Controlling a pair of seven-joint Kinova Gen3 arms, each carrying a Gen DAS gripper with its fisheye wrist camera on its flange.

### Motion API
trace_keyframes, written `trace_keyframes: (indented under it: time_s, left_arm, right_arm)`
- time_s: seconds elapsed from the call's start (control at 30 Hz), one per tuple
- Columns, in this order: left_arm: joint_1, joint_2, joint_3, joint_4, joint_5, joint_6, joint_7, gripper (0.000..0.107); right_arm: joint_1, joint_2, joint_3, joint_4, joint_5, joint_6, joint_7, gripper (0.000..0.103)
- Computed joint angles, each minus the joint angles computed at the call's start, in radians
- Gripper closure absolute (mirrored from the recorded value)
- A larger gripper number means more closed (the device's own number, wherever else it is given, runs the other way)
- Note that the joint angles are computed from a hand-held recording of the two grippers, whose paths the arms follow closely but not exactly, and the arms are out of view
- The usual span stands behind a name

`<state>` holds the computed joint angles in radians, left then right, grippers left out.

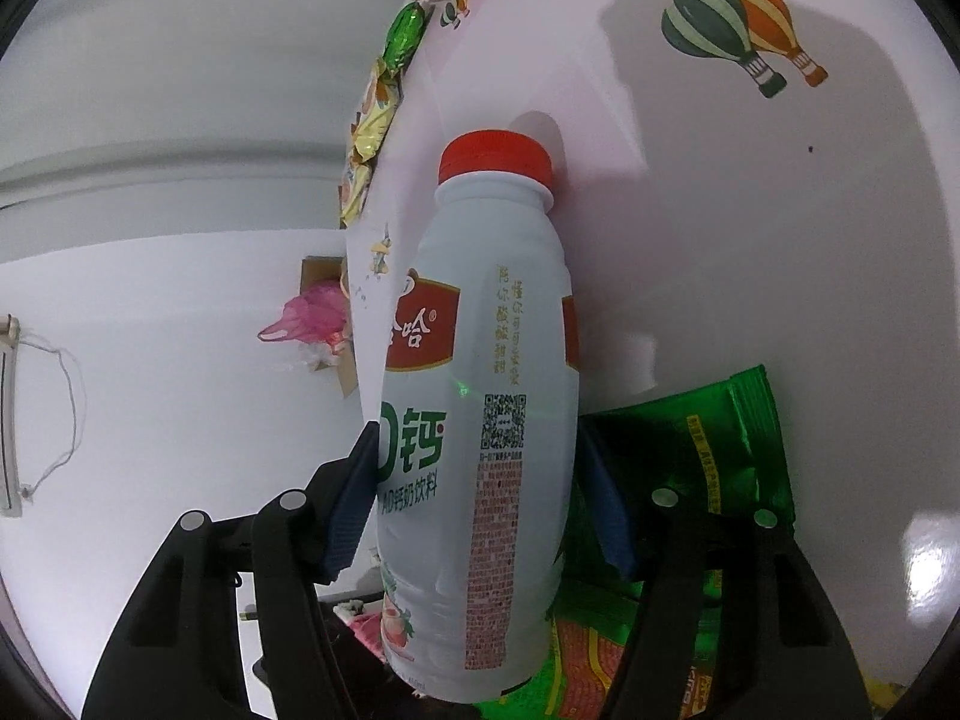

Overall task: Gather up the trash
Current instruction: 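Grasp the white AD bottle with the right gripper while the left grasps the green chip bag, then carry the bottle and green chip bag over the blue wastebasket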

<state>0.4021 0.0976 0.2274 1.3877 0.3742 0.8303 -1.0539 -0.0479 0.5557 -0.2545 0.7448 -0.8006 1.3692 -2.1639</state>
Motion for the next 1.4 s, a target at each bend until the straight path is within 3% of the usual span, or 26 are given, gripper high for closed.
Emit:
trace_keyframes:
  time_s: [0.1, 0.17, 0.23, 0.33, 0.7, 1.03, 1.23, 1.4]
  left_arm:
    - [0.010, 0.011, -0.004, 0.011, -0.027, -0.034, 0.049, 0.077]
    - [0.022, 0.017, -0.007, 0.014, -0.059, -0.054, 0.093, 0.080]
    - [0.042, 0.031, -0.008, -0.008, -0.119, -0.040, 0.144, 0.093]
    - [0.052, 0.048, -0.009, -0.033, -0.151, -0.021, 0.174, 0.100]
    - [0.160, 0.103, -0.033, -0.183, -0.434, 0.082, 0.306, 0.104]
    - [0.247, 0.194, -0.063, -0.337, -0.551, 0.205, 0.345, 0.103]
    - [0.313, 0.244, -0.092, -0.442, -0.639, 0.284, 0.319, 0.107]
    - [0.339, 0.256, -0.101, -0.479, -0.665, 0.310, 0.282, 0.107]
  right_arm:
    - [0.010, 0.001, -0.007, 0.007, -0.014, -0.001, 0.007, 0.042]
    - [0.021, -0.002, -0.010, 0.018, -0.028, -0.002, 0.008, 0.042]
    - [0.026, -0.001, -0.011, 0.022, -0.037, 0.003, 0.009, 0.042]
    - [0.035, -0.006, -0.006, 0.022, -0.039, 0.022, 0.006, 0.043]
    - [-0.008, -0.111, 0.065, -0.035, 0.150, 0.186, 0.055, 0.043]
    - [-0.164, -0.212, 0.130, 0.007, 0.399, 0.174, 0.067, 0.042]
    - [-0.178, -0.192, 0.128, -0.041, 0.420, 0.213, 0.070, 0.042]
    - [-0.164, -0.220, 0.127, 0.016, 0.406, 0.164, 0.077, 0.043]
